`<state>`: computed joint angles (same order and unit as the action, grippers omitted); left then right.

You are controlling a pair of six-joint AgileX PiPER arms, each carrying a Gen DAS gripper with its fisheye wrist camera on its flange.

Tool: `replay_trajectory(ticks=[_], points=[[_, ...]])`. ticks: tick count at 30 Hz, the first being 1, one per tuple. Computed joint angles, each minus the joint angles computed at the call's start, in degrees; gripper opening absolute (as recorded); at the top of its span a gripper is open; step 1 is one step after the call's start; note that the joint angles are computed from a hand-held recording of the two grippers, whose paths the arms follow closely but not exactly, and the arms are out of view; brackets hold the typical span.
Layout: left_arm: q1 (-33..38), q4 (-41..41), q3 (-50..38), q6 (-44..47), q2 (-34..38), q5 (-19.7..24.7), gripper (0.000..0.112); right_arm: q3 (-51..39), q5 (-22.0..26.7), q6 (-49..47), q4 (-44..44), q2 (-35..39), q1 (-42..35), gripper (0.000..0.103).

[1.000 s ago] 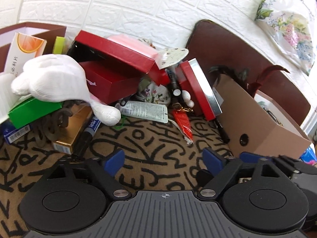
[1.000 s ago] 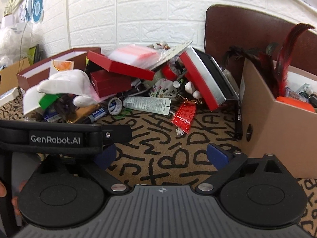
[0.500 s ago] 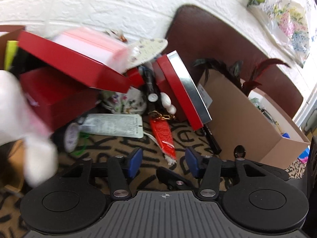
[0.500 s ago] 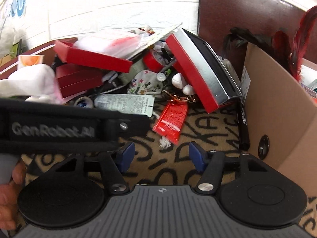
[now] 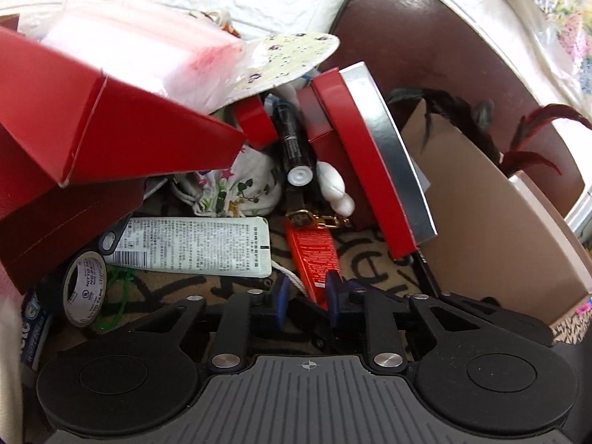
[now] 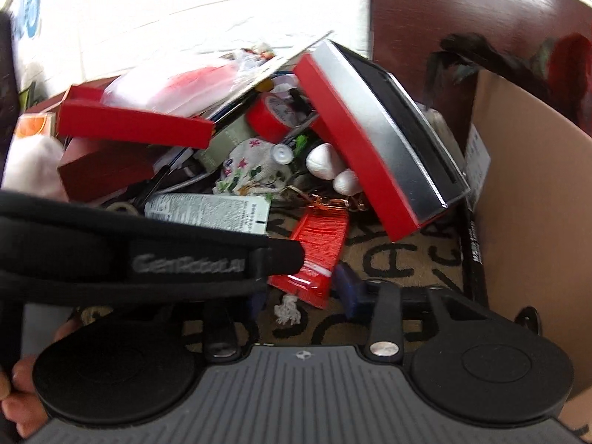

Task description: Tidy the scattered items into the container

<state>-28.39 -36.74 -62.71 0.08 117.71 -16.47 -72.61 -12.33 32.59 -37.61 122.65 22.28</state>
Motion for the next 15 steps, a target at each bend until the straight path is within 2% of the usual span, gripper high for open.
replay_trajectory(ticks=[5, 8, 10, 12, 14, 15], points=[[-0.83, 1.66, 1.47, -1.82, -0.58, -1.18, 0.015, 0.98, 0.76, -6.20, 4.48, -0.85, 0.62, 0.040], [-2.00, 3.02, 3.67, -3.82, -1.92, -2.45, 0.015, 3.86, -0.27, -9.41, 6.11, -2.84, 0.91, 0.028], [-3.56, 0.13, 5.50, -1.33, -3.52, -2.97, 0.025, 6.26, -0.08, -9.80, 5.51, -4.92, 1.39, 0.019], [-5.49, -5.40, 7.24, 3.65, -4.96, -3.28, 0.024, 8.87, -0.42, -7.15, 2.51, -6.73, 1.50, 0.017], [-7.14, -7.45, 9.39, 3.87, -5.95, -4.13, 0.024, 11.11, -1.03, -2.02, -2.14, -8.05, 1.26, 0.017], [-7.84, -7.88, 10.21, 3.34, -6.21, -4.48, 0.024, 12.41, -1.34, -2.73, -1.27, -8.61, 1.42, 0.017]])
